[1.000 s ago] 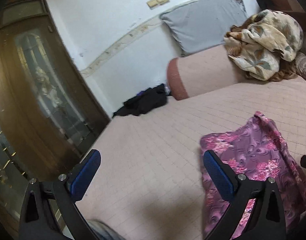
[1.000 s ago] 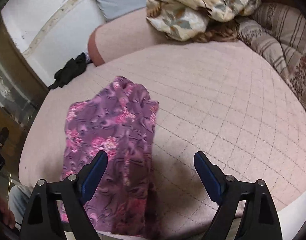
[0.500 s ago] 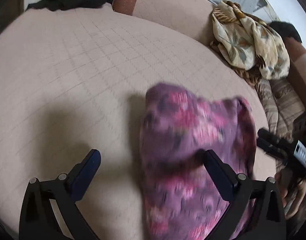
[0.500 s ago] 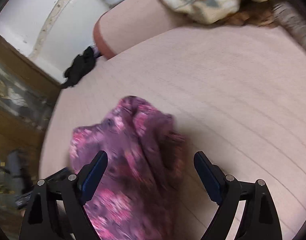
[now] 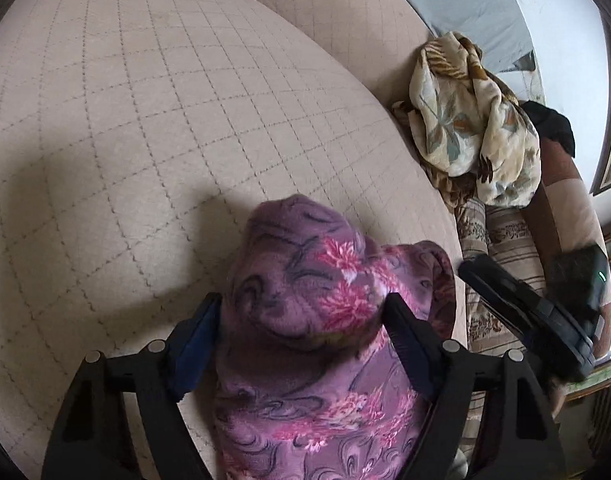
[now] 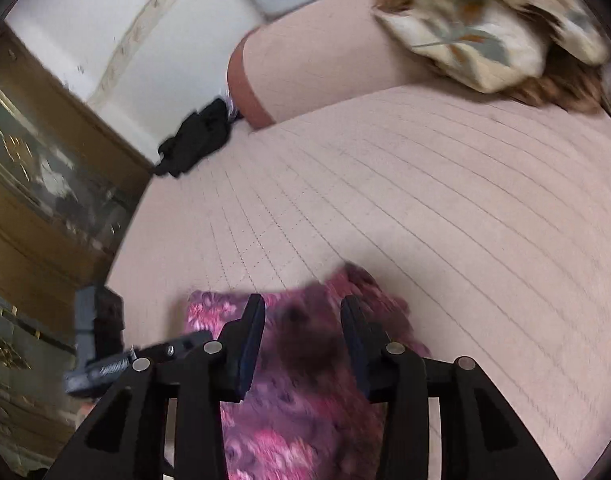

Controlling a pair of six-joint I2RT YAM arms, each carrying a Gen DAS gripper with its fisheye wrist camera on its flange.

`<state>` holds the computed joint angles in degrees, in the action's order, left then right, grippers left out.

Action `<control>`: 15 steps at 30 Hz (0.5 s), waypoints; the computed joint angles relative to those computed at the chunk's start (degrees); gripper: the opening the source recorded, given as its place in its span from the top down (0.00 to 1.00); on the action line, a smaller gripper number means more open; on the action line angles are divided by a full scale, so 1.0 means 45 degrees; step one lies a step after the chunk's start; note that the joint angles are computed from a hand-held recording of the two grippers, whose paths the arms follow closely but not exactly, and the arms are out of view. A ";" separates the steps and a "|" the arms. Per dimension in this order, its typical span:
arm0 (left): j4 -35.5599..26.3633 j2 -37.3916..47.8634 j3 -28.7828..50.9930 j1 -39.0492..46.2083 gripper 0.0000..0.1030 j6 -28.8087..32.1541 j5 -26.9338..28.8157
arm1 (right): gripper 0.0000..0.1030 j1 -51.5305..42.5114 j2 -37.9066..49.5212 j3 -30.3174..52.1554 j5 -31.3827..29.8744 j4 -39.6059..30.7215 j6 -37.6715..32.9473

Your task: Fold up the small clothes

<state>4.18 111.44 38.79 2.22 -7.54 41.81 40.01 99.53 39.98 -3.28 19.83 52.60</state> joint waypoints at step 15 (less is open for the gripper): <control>-0.0864 0.0284 0.0657 0.0469 0.30 0.0374 0.0692 | 0.64 -0.1158 0.2232 -0.1288 -0.0920 0.1724 0.0924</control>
